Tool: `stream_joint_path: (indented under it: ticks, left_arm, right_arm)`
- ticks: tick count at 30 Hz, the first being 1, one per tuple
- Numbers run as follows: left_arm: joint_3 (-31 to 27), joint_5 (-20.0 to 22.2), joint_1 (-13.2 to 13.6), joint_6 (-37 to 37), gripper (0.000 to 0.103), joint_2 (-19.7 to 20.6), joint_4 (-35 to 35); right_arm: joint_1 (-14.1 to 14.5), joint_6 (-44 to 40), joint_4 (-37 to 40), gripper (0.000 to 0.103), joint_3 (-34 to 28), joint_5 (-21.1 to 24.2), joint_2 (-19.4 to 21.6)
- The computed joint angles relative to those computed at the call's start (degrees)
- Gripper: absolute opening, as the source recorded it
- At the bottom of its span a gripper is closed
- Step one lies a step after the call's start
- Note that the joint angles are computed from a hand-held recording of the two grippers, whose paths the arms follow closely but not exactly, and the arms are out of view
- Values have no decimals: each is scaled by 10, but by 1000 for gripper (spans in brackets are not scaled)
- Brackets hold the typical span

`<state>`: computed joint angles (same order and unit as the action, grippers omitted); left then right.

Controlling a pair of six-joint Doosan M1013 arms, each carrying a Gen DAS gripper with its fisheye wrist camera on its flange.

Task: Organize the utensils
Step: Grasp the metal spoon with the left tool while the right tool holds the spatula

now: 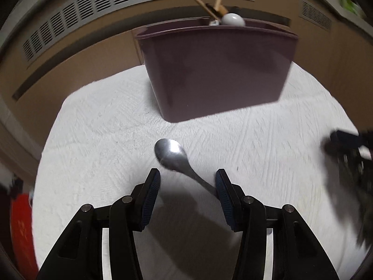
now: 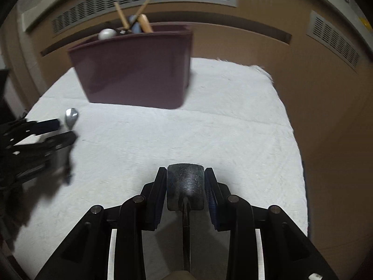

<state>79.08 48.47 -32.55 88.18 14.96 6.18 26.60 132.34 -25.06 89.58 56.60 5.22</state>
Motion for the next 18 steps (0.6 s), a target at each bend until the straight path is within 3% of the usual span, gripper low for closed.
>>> stream_joint_path:
  ticks: [3,7,10,13,18]
  left_arm:
    - [4,8,18,35,53,-5,-16]
    - [-24,45,52,30,53,10,-127]
    - [-53,59,47,21,53,32,-131]
    - [-67,50,26,29,53,44,-81]
    - [-92,74,34,49,51,59,-113]
  right_arm:
    - [-7,-7,18,29,5,0,-3]
    - [-2,0,6,30,5,-2,0]
    - [-1,-2,6,30,7,-3,-2]
    - [-6,-8,16,30,12,-10,-5]
    - [-13,-21,41,30,27,-32,-19]
